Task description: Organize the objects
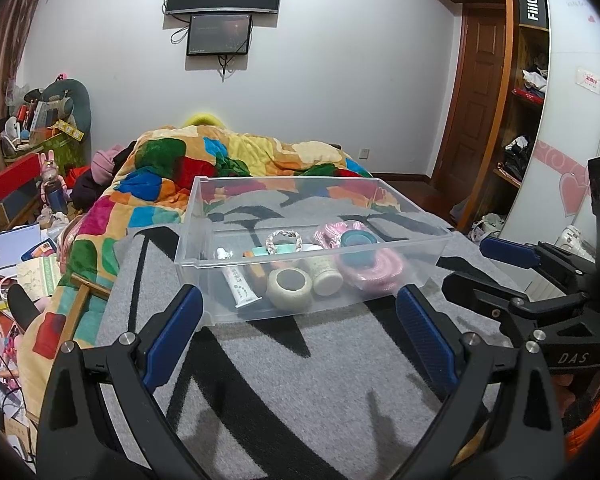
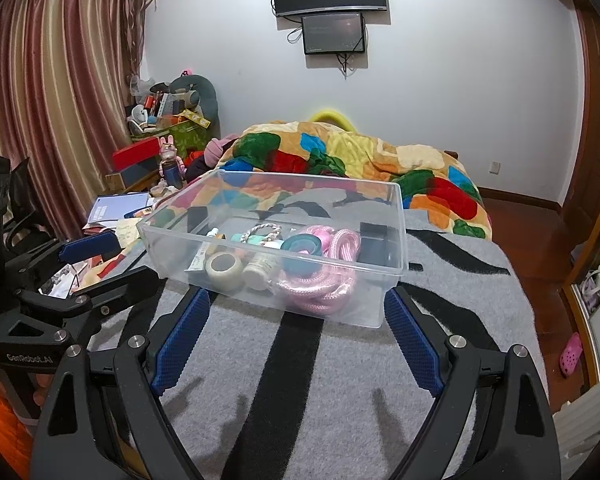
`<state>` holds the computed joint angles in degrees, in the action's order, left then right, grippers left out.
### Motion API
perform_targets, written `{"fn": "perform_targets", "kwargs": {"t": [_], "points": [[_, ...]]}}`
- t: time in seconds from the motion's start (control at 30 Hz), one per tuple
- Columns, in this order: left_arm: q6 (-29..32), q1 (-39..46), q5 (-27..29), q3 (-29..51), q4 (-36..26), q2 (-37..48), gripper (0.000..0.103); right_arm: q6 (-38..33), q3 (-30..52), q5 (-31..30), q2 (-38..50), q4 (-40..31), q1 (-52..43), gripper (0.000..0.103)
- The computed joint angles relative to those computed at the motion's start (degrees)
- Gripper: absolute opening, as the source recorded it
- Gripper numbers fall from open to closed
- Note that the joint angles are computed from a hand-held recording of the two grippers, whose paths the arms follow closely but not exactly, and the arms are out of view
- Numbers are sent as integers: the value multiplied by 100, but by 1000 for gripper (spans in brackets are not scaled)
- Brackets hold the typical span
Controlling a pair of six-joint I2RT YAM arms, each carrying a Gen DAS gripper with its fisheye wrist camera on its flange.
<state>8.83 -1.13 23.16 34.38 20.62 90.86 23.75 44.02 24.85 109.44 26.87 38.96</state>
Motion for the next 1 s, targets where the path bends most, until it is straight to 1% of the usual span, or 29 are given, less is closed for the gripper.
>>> {"fn": "perform_targets", "kwargs": {"t": [0.7,1.0], "points": [[16,-14,34,-52,63,10,98,18,-6,-13,4,13,30,88],[1,-24,61,-8,-34,27,98,90,-4,-76,28,19,17,88]]}}
